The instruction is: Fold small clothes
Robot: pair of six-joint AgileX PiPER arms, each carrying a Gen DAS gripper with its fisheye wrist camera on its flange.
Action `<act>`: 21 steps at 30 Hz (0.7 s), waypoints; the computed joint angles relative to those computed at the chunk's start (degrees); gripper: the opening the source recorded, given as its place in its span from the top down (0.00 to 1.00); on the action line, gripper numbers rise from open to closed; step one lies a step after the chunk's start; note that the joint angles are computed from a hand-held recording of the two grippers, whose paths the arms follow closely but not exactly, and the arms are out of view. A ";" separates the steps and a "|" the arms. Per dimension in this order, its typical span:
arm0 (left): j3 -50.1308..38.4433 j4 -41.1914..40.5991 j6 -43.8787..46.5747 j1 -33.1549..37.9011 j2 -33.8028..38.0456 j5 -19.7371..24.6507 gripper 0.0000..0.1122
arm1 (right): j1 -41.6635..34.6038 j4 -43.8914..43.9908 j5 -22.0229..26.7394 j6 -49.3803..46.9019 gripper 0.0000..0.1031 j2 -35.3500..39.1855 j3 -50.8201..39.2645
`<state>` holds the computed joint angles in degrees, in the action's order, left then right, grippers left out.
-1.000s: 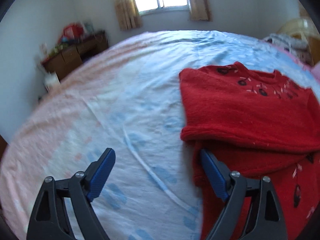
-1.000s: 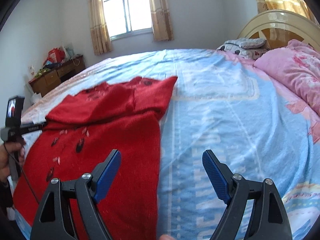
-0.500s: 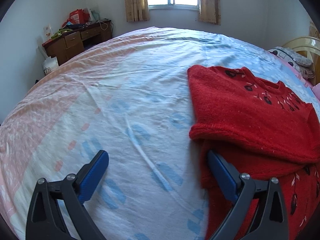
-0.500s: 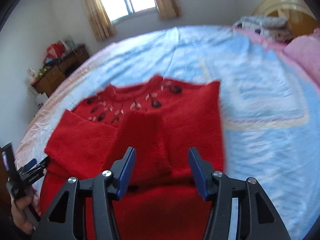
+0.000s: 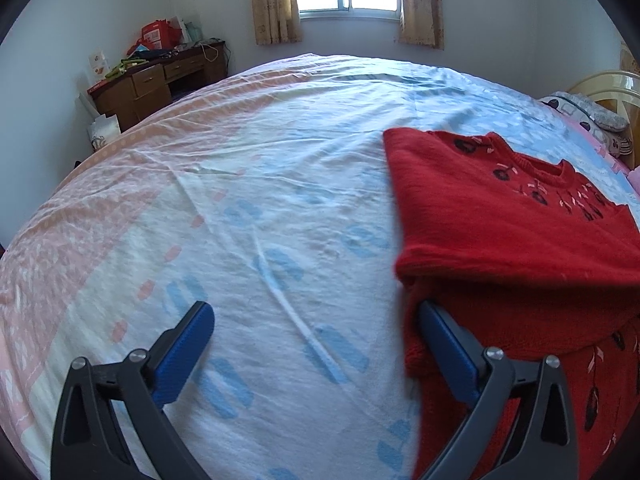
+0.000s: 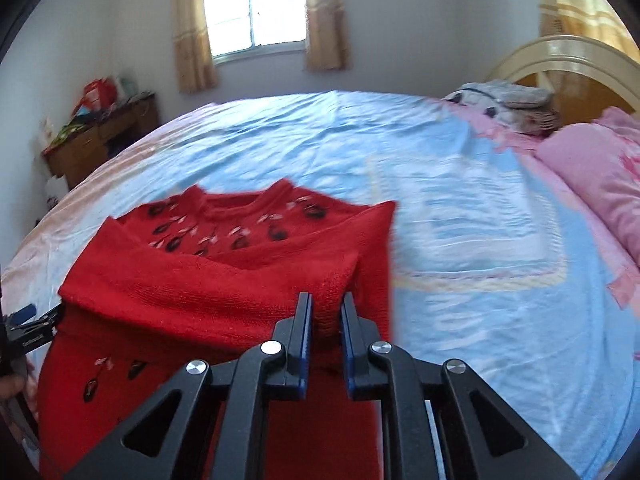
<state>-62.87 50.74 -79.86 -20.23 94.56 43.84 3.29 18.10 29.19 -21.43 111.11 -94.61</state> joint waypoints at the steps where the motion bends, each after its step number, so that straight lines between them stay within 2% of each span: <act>1: -0.01 0.08 0.01 -0.01 0.01 0.05 0.08 | -0.39 0.49 -0.35 -0.72 0.88 -0.42 0.76; 4: -0.30 0.41 -0.08 -0.21 0.28 0.59 0.08 | -1.28 2.00 -1.46 -3.84 0.88 -1.34 3.74; 8: -0.31 0.42 -0.10 -0.25 0.30 0.67 0.08 | -1.70 -1.23 -3.40 -2.11 0.88 -1.32 6.82; 12: -0.20 1.15 -0.78 -0.61 0.28 1.23 0.08 | -3.13 4.78 -1.81 -8.34 0.86 -0.57 6.93; 13: 0.12 1.25 -0.97 -0.53 -0.03 0.98 0.08 | -3.27 5.80 -1.98 -9.57 0.84 -0.93 7.34; 14: 0.52 1.62 -1.61 -0.64 -0.45 0.77 0.08 | -3.73 7.62 -0.80 -10.94 0.76 -1.11 6.98; 15: 1.88 2.55 -3.12 -0.71 -1.86 -0.12 0.08 | -4.08 8.32 0.00 -11.01 0.60 -1.26 6.61; 16: 3.30 3.12 -4.17 -0.66 -3.45 -1.27 0.08 | -4.47 9.27 0.06 -11.18 0.52 -1.84 6.88; 17: 4.71 4.28 -6.09 -0.93 -5.19 -1.69 0.08 | -5.16 11.92 -0.89 -12.76 0.49 -3.36 8.25; 19: 6.28 7.64 -11.09 -2.71 -7.79 1.07 0.08 | -5.12 12.82 -2.72 -13.36 0.49 -5.24 9.77; 21: 6.13 9.06 -11.87 -3.58 -9.16 1.95 0.08 | -4.70 15.12 -3.22 -15.97 0.49 -6.36 9.93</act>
<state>-56.75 59.80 -91.73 -23.81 85.40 45.79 -1.41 33.22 25.98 -37.40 104.74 -84.68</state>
